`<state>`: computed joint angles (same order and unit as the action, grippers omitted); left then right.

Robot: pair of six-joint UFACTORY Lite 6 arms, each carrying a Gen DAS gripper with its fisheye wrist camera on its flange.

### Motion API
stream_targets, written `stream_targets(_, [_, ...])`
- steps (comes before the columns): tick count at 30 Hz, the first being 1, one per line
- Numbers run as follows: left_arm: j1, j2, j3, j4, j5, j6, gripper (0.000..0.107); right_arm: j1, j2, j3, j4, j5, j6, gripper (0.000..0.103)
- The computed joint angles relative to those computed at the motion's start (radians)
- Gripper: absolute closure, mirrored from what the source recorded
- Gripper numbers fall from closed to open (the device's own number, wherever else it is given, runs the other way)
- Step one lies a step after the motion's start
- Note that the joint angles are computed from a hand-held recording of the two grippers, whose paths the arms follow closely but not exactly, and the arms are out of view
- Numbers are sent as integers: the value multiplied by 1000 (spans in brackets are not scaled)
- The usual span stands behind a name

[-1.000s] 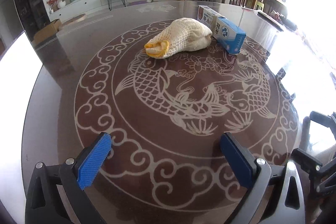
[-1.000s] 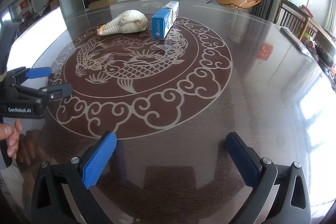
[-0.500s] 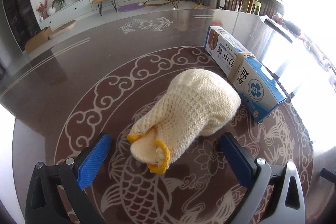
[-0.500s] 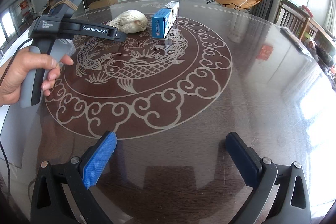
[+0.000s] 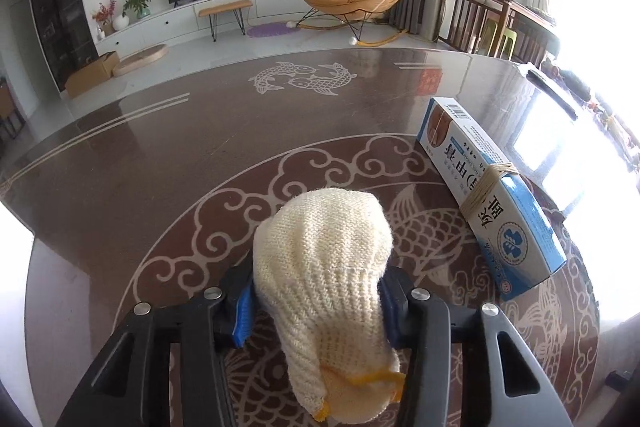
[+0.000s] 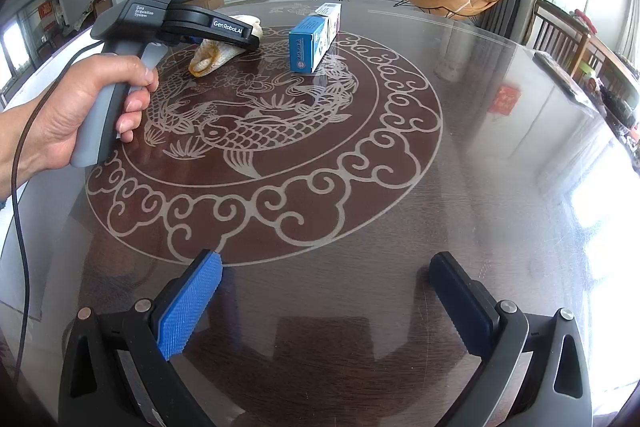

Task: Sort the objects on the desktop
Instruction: 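Grasp the cream knit bag with the left tool, then grasp the blue nail cream box with the right tool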

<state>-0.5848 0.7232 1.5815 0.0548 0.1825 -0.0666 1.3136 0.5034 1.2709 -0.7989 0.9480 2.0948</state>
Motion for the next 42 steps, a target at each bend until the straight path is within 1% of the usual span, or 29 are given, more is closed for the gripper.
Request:
stream_targets(2, [16,-84,-135,66,-49,-77,59,8,15,23,17,25,10,0])
stream_targets(5, [49,-249,-387,287,-133,-278,58,9,12,16,8,25,18,0])
stream_targets(6, [67,-312,-474,331,-159,-314,58,10,13,16,8,22,21,0])
stream_targets(8, [110,-447,-659,337,-212,-301,58,9,12,16,9,23,18,0])
stream_targets(9, [137,-518,-748,382,-233,-336,58,10,13,15,7,23,21,0])
stream_targets(12, [227,-717,-974,665,-275,-564,57,9,15,21,11,26,15,0])
stream_targets(14, [283,-828,-1081,874,-291,-742,56,9,16,19,8,22,19,0])
stream_targets(17, [344,-923,-1164,1127,-312,-960,56,8,17,23,11,25,14,0])
stream_targets(18, [357,-925,-1168,1160,-324,-988,57,8,15,24,14,29,9,0])
stream_targets(19, [354,-925,-1168,1151,-321,-982,57,9,19,21,7,25,18,0])
stream_targets(21, [327,-931,-1175,1031,-296,-873,56,-11,6,8,-4,-9,25,0])
stream_targets(22, [319,-936,-1180,1003,-293,-853,56,-41,-15,-4,-11,-61,-4,0])
stream_targets(23, [323,-932,-1179,1005,-297,-852,56,-87,-39,-15,-24,-137,-42,0])
stream_targets(24, [322,-931,-1178,998,-297,-846,56,-141,-41,9,-14,-187,-101,1])
stream_targets(25, [323,-930,-1178,998,-298,-845,56,-193,-33,53,9,-196,-165,1])
stream_targets(26, [323,-930,-1178,998,-298,-845,56,-237,-3,123,14,-164,-222,1])
stream_targets(28, [323,-930,-1178,998,-299,-845,56,-330,98,320,29,-80,-376,1])
stream_targets(31, [334,-935,-1192,980,-311,-821,56,-448,283,633,122,11,-609,3])
stream_targets(32, [333,-935,-1191,980,-310,-821,56,-482,353,738,164,30,-676,11])
stream_targets(33, [333,-935,-1191,980,-311,-820,56,-507,403,806,203,36,-721,25])
stream_targets(34, [333,-935,-1191,980,-311,-820,56,-530,432,835,230,18,-747,34])
stream_targets(35, [334,-935,-1192,980,-311,-820,56,-553,436,827,262,-16,-758,51])
stream_targets(36, [334,-934,-1192,980,-313,-820,56,-570,416,777,264,-70,-733,70])
stream_targets(37, [339,-933,-1189,1011,-316,-846,56,-581,369,686,226,-148,-665,74])
stream_targets(39, [346,-933,-1191,1016,-321,-847,56,-587,254,479,109,-288,-457,79])
stream_targets(40, [347,-932,-1191,1015,-322,-845,56,-594,189,375,68,-364,-353,80])
stream_targets(42, [347,-932,-1191,1015,-322,-845,56,-612,62,166,-34,-551,-143,80])
